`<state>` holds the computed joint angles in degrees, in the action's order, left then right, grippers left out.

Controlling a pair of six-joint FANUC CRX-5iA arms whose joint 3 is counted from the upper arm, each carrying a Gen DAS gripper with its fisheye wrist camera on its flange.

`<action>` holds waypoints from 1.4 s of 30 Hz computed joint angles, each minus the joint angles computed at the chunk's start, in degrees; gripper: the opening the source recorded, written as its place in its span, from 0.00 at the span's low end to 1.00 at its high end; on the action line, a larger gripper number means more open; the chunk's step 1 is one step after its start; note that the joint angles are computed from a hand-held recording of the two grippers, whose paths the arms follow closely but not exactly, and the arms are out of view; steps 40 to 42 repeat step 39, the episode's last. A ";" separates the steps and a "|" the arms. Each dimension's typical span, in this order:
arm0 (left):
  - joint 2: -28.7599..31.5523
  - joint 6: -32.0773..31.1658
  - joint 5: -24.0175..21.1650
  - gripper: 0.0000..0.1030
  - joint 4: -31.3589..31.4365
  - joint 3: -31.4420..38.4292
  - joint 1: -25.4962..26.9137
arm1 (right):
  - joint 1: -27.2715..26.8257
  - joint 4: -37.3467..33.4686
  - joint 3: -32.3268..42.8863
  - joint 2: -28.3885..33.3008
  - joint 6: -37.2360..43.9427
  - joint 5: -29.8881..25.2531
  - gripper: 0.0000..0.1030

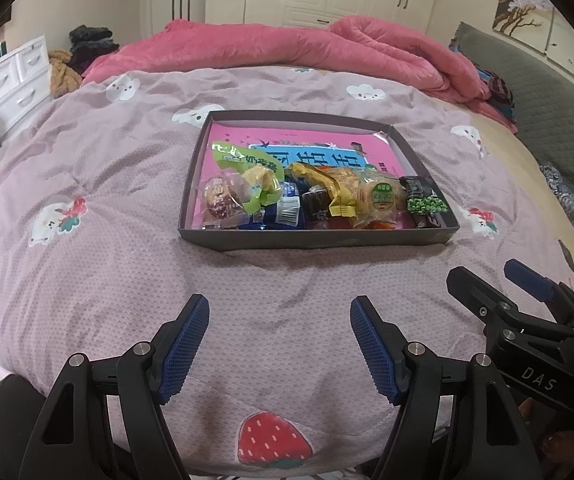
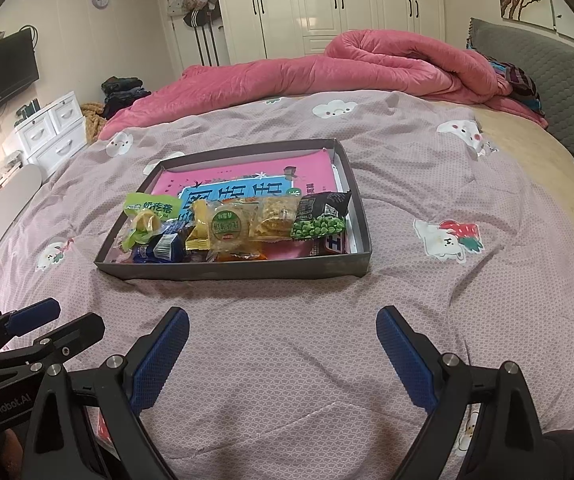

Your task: Organize snacks

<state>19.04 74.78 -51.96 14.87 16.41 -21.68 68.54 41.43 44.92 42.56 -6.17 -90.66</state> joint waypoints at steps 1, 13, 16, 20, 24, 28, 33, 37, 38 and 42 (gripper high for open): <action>-0.06 -0.12 0.09 0.73 0.13 -0.12 0.02 | 0.00 0.06 -0.09 -0.04 -0.03 0.09 0.92; -0.10 0.58 0.17 0.73 -1.02 0.13 -0.11 | -0.02 -0.11 -0.67 -0.34 -0.59 0.39 0.92; -0.09 0.53 0.24 0.73 -0.96 0.14 -0.03 | 0.01 -0.21 -0.90 -0.47 -0.96 0.48 0.92; 0.11 0.91 0.00 0.73 -1.42 0.48 -0.04 | -0.06 -0.43 -0.93 -0.47 -0.88 0.67 0.92; 0.26 1.03 -0.24 0.73 -1.47 0.70 -0.08 | -0.06 -0.35 -2.58 -1.40 -2.09 2.03 0.96; 0.29 0.74 -0.09 0.73 -1.28 0.61 -0.04 | -0.16 -0.64 -3.38 -1.90 -3.02 2.32 0.96; 0.26 -0.05 0.77 0.73 -0.49 0.10 0.11 | -0.40 -1.00 -4.07 -2.23 -3.70 2.51 0.98; 0.26 -0.56 2.52 0.73 -0.17 -0.27 0.51 | -1.06 -2.17 -5.59 -3.03 -4.88 2.93 0.98; 0.62 -0.45 2.74 0.73 -0.03 0.07 0.89 | -1.35 -2.47 -6.66 -3.65 -5.91 2.94 0.98; 0.96 -0.26 2.78 0.73 0.14 0.49 1.26 | -1.57 -2.43 -8.31 -4.61 -7.23 3.34 0.98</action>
